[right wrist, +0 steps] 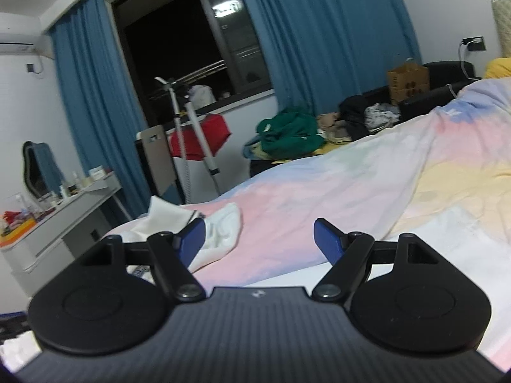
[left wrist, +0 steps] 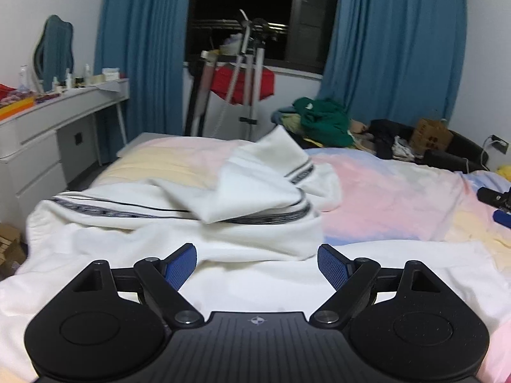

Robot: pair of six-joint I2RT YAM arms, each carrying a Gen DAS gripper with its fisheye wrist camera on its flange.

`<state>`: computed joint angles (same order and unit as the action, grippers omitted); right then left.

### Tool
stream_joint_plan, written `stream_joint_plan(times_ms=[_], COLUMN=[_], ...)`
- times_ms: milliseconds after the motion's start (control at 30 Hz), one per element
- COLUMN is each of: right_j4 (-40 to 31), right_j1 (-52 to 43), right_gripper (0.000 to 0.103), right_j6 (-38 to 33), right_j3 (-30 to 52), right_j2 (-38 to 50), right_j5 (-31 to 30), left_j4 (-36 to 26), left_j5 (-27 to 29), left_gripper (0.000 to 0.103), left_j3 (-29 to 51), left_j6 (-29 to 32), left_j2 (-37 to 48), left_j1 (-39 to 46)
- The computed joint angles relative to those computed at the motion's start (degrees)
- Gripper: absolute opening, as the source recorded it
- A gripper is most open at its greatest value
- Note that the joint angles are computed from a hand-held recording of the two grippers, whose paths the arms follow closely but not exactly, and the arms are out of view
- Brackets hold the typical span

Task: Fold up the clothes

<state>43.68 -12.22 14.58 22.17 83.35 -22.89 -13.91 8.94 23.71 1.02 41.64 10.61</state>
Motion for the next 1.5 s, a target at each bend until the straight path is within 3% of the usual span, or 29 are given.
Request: stream_joint_plan(times_ms=[133, 333, 400, 533, 600, 700, 833, 933, 1033, 1067, 1100, 1200, 1267, 1500], right_j4=[0.47, -2.14, -0.77, -3.29, -2.95, -6.26, -10.18, -16.07, -21.11, -23.47, -25.99, -38.52, -40.22, -29.08], right_j1=[1.15, 2.80, 4.14, 7.08, 8.44, 10.85, 13.02, 13.60, 15.04, 15.33, 15.61, 17.42, 19.08, 15.27], right_gripper=[0.077, 0.073, 0.071, 0.070, 0.070, 0.070, 0.070, 0.070, 0.070, 0.066, 0.049, 0.015, 0.009, 0.007], right_j6=[1.60, 4.31, 6.69, 11.92, 15.68, 18.25, 22.02, 25.29, 22.78, 21.55, 20.31, 14.85, 10.74, 12.84], right_j3=[1.59, 7.24, 10.66, 22.40, 28.20, 39.13, 56.36, 70.18, 81.57, 85.56, 89.85, 102.47, 102.02, 82.37], right_j2=[4.11, 12.61, 17.14, 28.39, 34.55, 43.34, 55.73, 64.09, 69.65, 71.34, 73.19, 77.45, 75.83, 62.13], right_j5=[-2.11, -3.55, -3.86, -5.67, -6.04, -3.31, 1.90, 4.71, 7.61, 7.09, 6.56, 6.49, 11.31, 20.08], left_j4=[9.93, 21.14, 23.10, 23.25, 23.67, 28.08, 37.52, 38.88, 39.38, 40.06, 40.76, 43.02, 43.72, 45.68], left_j5=[-9.19, -11.93, -10.30, -5.79, -0.99, 1.51, -0.82, 2.78, 6.48, 7.44, 8.11, 9.66, 10.22, 11.64], left_gripper=[0.084, 0.084, 0.084, 0.084, 0.084, 0.084, 0.084, 0.084, 0.084, 0.084, 0.084, 0.084, 0.084, 0.084], left_j3=[-1.02, -3.42, -3.77, -3.50, -2.96, -2.41, -0.82, 3.42, 6.99, 7.88, 8.63, 9.73, 9.82, 8.30], left_j6=[-1.78, -2.08, -1.80, 0.07, 0.01, 0.71, 0.95, -2.32, -4.53, -4.83, -5.02, -5.91, -5.91, -5.62], left_j2=[7.26, 16.89, 19.33, 21.53, 23.34, 28.69, 39.09, 47.10, 53.05, 54.80, 56.26, 58.93, 59.38, 58.31], left_j1=[-8.67, -10.29, -9.41, -5.03, -1.92, 0.66, 2.29, 5.72, 8.24, 8.77, 9.11, 9.66, 9.88, 10.90])
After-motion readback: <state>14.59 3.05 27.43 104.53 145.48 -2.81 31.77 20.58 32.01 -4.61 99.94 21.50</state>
